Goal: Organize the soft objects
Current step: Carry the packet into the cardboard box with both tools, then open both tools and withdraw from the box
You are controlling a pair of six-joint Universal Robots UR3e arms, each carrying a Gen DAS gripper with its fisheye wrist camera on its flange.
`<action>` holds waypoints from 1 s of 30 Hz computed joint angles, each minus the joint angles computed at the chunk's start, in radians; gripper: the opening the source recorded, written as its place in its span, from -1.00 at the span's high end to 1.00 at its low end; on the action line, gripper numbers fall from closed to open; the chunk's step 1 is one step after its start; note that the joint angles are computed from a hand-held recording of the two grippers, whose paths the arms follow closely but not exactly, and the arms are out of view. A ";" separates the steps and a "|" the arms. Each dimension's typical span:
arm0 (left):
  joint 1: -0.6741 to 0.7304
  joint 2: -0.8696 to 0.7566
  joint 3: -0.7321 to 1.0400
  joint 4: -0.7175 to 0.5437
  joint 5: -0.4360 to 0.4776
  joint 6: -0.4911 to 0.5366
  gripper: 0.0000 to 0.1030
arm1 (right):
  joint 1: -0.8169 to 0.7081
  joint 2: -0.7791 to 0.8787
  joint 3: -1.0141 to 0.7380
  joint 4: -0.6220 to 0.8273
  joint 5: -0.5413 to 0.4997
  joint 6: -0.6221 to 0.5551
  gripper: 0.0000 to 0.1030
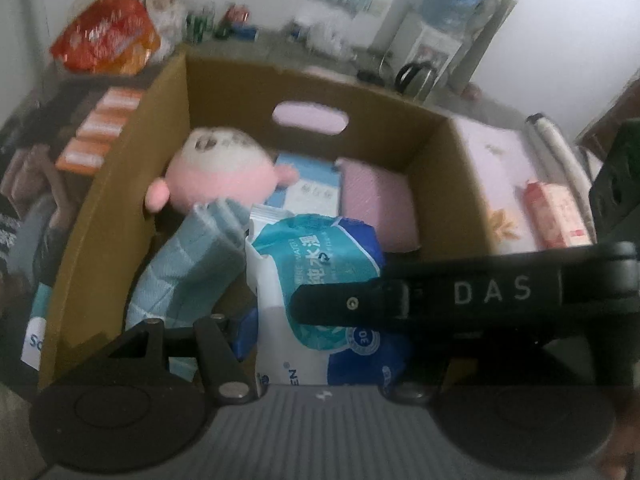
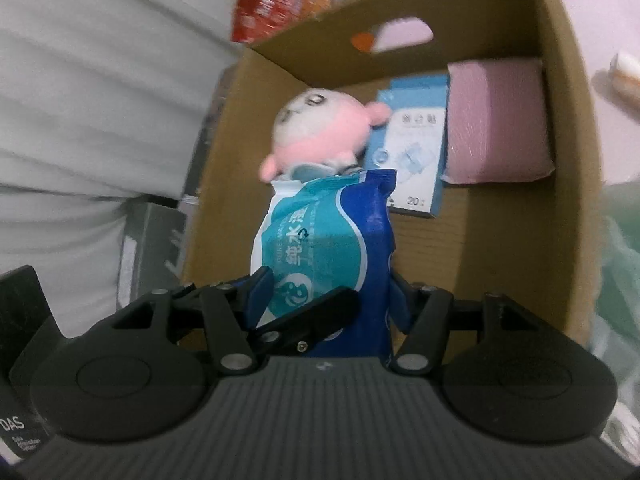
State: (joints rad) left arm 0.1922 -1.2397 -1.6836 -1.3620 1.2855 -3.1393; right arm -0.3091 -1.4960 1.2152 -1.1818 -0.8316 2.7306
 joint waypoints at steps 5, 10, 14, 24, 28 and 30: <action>-0.030 -0.095 -0.006 0.009 0.076 -0.009 -0.24 | 0.107 0.100 0.082 -0.267 -0.060 0.210 -0.21; -0.035 -0.120 0.009 -0.027 0.114 -0.010 -0.25 | 0.117 0.109 0.146 -0.316 -0.051 0.257 -0.32; -0.052 -0.097 0.045 -0.053 0.148 -0.023 -0.37 | 0.103 0.104 0.120 -0.255 -0.017 0.216 -0.35; -0.023 0.119 0.065 -0.053 0.040 -0.082 -0.81 | -0.184 -0.159 0.164 0.108 0.216 -0.175 -0.43; -0.071 0.109 0.142 -0.052 -0.045 -0.112 -0.94 | -0.475 -0.191 -0.012 0.677 0.259 -0.679 -0.55; -0.153 0.060 0.197 -0.018 -0.034 -0.156 -0.94 | -0.633 -0.144 -0.147 0.948 0.227 -0.921 -0.56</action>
